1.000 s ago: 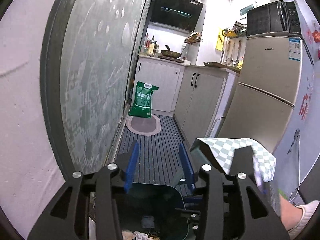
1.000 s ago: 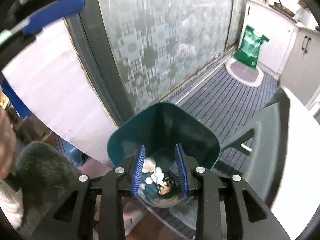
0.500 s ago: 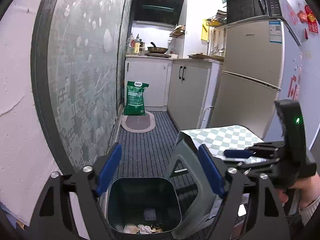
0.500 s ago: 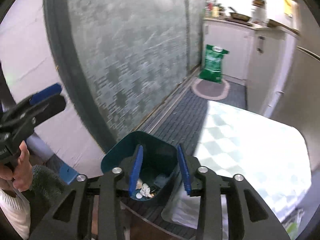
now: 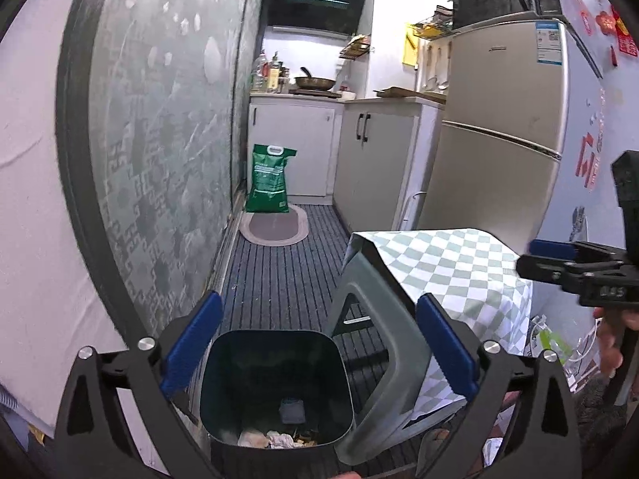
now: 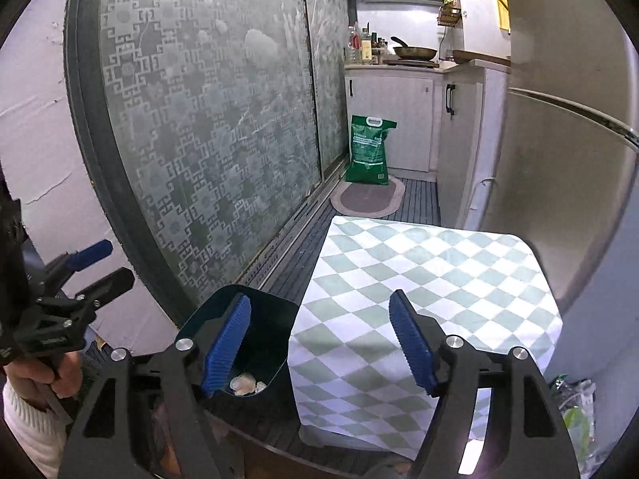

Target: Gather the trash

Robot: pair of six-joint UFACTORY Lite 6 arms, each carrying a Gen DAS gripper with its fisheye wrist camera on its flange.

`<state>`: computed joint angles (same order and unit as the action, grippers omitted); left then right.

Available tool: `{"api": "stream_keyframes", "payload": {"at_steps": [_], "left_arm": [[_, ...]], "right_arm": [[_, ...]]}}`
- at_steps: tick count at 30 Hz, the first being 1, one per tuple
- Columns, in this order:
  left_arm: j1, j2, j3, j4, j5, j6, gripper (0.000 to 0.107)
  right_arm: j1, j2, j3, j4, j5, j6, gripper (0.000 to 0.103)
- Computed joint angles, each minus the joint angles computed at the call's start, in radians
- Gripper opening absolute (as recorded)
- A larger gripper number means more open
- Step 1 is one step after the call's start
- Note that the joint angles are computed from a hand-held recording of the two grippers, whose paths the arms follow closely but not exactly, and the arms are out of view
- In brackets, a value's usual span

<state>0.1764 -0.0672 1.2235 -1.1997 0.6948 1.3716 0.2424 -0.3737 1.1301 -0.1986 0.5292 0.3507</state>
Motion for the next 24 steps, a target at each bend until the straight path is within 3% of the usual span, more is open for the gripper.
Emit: {"api": "stream_keyframes", "payload": {"at_steps": [4, 7, 16, 24], "left_arm": [[-0.002, -0.012, -0.032, 0.013, -0.023, -0.012, 0.1], [-0.016, -0.022, -0.069, -0.01, -0.077, 0.007, 0.1], [-0.049, 0.035, -0.103, -0.01, -0.118, 0.023, 0.1], [-0.107, 0.033, -0.157, 0.004, -0.217, 0.037, 0.1]], "right_arm": [[0.017, -0.049, -0.042, -0.042, -0.006, 0.036, 0.093], [0.017, -0.078, -0.082, -0.043, -0.032, 0.048, 0.099], [-0.028, -0.102, -0.209, -0.027, -0.11, 0.032, 0.099], [-0.031, -0.087, -0.231, -0.009, -0.116, 0.008, 0.099]]}}
